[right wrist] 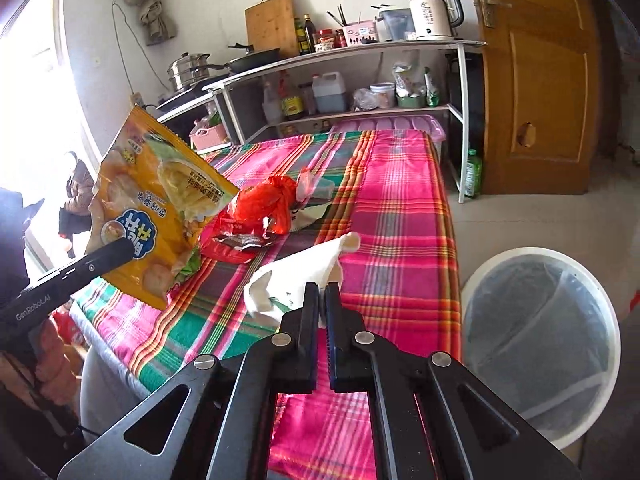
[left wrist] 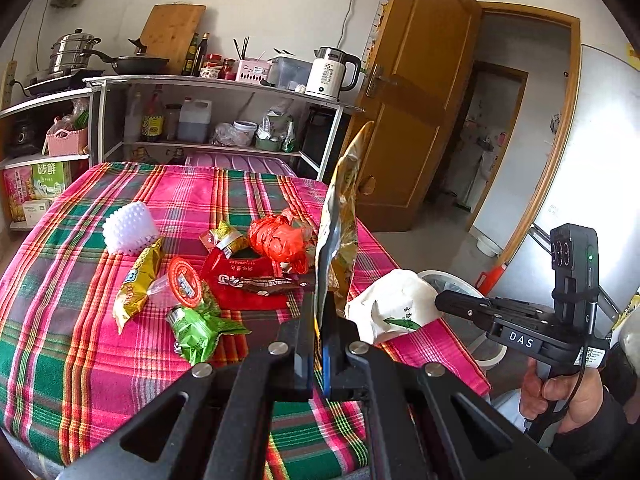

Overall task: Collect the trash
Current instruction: 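Carry the yellow bag and white paper cup with both grippers to the white bin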

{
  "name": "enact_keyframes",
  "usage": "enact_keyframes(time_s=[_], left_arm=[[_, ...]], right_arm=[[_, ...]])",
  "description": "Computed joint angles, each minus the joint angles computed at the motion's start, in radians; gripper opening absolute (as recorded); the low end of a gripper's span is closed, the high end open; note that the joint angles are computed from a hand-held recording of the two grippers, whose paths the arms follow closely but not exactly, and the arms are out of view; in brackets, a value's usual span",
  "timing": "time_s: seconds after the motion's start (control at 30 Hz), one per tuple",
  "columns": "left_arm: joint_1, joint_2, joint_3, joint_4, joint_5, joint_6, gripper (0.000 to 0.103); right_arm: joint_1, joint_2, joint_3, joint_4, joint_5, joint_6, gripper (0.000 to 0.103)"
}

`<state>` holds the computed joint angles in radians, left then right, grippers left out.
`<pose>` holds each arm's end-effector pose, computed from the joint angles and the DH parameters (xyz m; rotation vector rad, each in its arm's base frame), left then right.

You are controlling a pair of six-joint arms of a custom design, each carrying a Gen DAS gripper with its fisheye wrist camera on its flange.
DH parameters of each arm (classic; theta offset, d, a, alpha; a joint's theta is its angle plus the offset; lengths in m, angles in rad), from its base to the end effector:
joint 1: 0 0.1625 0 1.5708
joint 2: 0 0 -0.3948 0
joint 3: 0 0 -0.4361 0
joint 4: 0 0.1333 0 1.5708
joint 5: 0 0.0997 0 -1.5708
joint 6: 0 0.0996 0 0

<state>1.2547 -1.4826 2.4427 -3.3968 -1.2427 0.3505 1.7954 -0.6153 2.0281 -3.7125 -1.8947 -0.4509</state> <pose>0.0262 -0.4518 0.2133 0.6538 2.4883 -1.1782 0.2167 -0.4924 -0.0443 0.7066 -2.4994 0.9348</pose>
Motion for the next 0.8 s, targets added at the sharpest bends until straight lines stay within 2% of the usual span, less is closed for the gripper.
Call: enact_keyframes(time_s=[0.53,0.8], left_arm=[[-0.031,0.061,-0.036,0.020,-0.017,0.009,0.002],[-0.062,0.149,-0.089,0.039,-0.052,0.021,0.002]], right_arm=[[-0.027,-0.055,0.069,-0.097,-0.009,0.004,0.003],[-0.066,-0.116,0.142,-0.186,-0.032,0.008,0.003]])
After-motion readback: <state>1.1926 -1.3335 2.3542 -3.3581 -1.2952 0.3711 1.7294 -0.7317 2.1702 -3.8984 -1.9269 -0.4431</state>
